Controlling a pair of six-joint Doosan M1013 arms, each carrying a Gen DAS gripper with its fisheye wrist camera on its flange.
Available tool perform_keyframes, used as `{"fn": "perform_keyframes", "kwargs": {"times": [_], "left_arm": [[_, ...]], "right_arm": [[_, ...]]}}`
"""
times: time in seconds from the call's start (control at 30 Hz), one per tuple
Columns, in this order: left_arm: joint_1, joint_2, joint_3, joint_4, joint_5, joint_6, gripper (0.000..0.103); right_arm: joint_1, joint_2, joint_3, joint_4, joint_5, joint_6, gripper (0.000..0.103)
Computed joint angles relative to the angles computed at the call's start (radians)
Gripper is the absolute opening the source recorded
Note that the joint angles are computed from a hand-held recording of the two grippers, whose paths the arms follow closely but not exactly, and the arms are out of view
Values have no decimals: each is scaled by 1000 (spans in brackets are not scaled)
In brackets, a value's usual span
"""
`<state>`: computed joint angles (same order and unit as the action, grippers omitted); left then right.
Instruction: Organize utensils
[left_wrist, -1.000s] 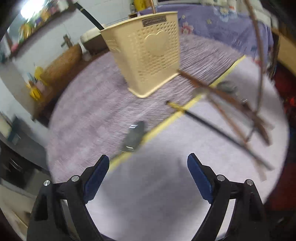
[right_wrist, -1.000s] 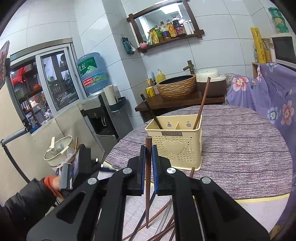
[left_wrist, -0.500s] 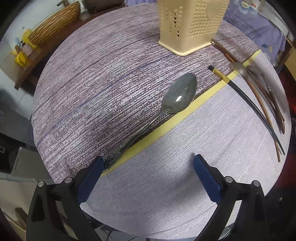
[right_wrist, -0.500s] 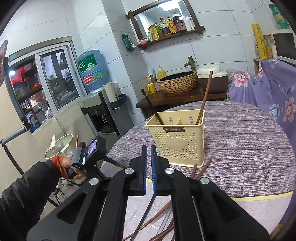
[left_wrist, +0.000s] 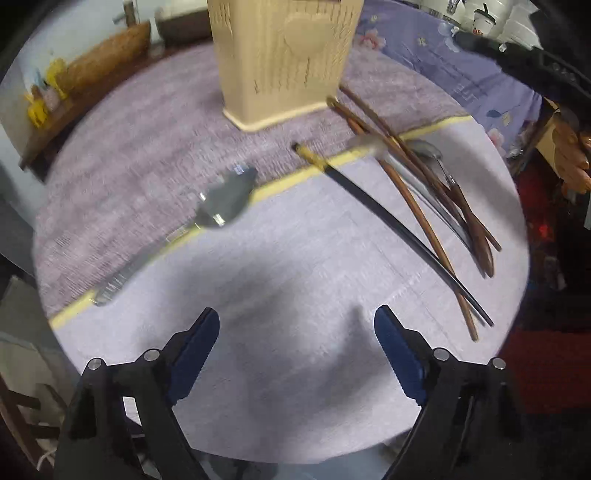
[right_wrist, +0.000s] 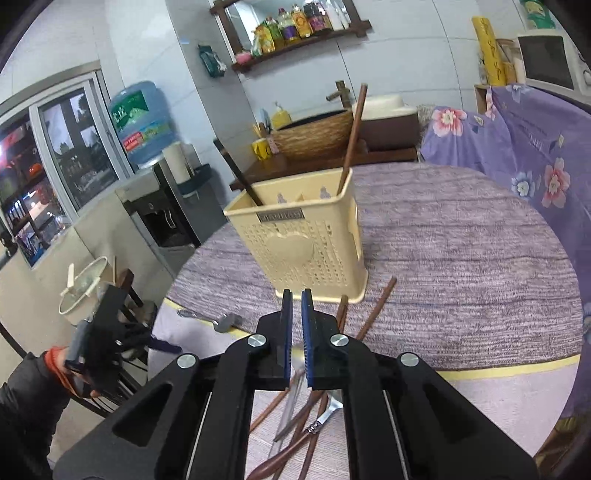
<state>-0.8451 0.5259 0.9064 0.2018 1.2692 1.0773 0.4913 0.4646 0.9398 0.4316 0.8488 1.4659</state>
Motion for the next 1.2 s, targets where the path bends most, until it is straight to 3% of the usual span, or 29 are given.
{"fn": "perform_keyframes", "kwargs": {"times": [0.17, 0.2, 0.43, 0.53, 0.6, 0.67, 0.77, 0.83, 0.87, 1.03, 1.2], "left_arm": [[6, 20, -22, 63, 55, -34, 80], [14, 29, -34, 29, 59, -17, 70], [19, 61, -99, -53, 33, 84, 60], [19, 30, -65, 32, -8, 99, 60], [40, 1, -24, 25, -30, 164, 64], [75, -22, 13, -35, -46, 190, 74], [119, -28, 33, -53, -17, 130, 79], [156, -29, 50, -145, -5, 105, 86], [160, -46, 78, -159, -50, 121, 87], [154, -55, 97, -163, -40, 143, 92], [119, -75, 127, -143, -47, 95, 93]], "right_arm": [[-7, 19, -6, -25, 31, 61, 6], [-9, 18, -1, -25, 29, 64, 6], [-9, 17, 19, -35, 40, 72, 6], [-9, 21, 19, -23, 54, 58, 6], [-9, 22, 18, -13, 63, 53, 6], [-8, 21, 23, 2, 69, 38, 6], [-6, 18, 34, 11, 79, 26, 6], [-5, 19, 34, 1, 90, 40, 6], [-5, 18, 36, 1, 91, 43, 6], [-8, 18, 40, 11, 84, 52, 6], [-5, 21, 38, 37, 84, 28, 6]]}}
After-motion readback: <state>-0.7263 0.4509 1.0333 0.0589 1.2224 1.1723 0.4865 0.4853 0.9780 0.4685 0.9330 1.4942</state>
